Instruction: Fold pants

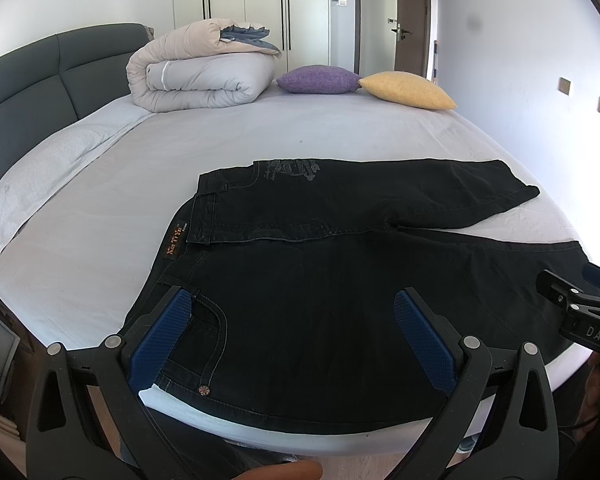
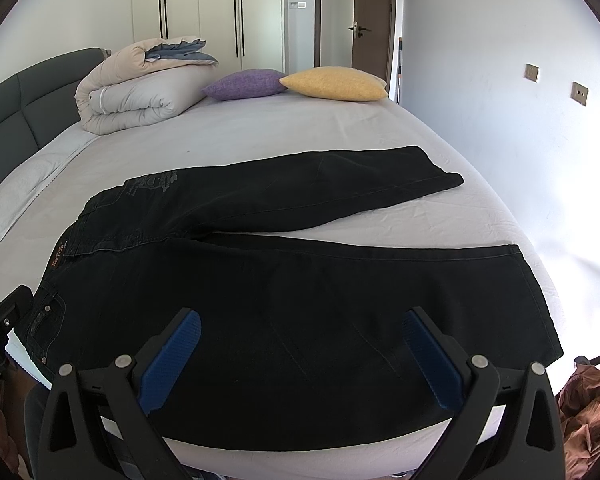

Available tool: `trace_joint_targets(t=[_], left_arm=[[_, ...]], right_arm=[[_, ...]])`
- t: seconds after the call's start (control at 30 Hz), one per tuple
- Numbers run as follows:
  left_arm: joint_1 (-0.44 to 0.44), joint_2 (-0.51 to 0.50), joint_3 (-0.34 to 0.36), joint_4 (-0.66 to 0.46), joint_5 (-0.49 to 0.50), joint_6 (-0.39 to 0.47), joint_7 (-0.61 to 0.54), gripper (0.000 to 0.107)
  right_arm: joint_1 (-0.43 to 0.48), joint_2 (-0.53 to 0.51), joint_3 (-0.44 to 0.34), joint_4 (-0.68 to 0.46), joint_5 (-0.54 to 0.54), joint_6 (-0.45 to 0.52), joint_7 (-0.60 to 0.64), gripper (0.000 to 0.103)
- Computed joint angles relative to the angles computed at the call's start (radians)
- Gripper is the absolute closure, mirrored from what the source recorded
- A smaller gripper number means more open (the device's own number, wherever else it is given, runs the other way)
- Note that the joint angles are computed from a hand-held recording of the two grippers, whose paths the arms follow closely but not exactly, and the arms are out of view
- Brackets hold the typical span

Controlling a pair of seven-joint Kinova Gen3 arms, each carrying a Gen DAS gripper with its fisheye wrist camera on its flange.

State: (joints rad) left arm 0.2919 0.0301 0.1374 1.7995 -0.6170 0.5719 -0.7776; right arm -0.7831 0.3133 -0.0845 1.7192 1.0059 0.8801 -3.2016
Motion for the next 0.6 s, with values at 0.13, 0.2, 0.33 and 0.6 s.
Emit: trace_joint_targets(t=[0.13, 0.2, 0.33, 0.6], left_arm=[[-0.002, 0.004, -0.002, -0.004, 0.009, -0.002, -0.011, 0.004], [-0.002, 0.004, -0.003, -0.003, 0.009, -0.002, -0.011, 0.004], [0.000, 0.007, -0.003, -0.007, 0.007, 0.005, -0.010, 0.004], [0.022, 0.019, -0.001, -0.013, -0.046, 0.030, 0.033, 0.004]], right_arm=[[-0.001, 0.002, -0.001, 0.000, -0.001, -0.001, -0.001, 0.000], [0.004, 0.005, -0.001, -0.004, -0.005, -0.007, 0.009, 0.000], [0.002, 0.002, 0.001, 0.000, -0.010, -0.010, 0.011, 0.000], [0.008, 0.000, 0.001, 0.000, -0.022, -0.017, 0.027, 0.000]])
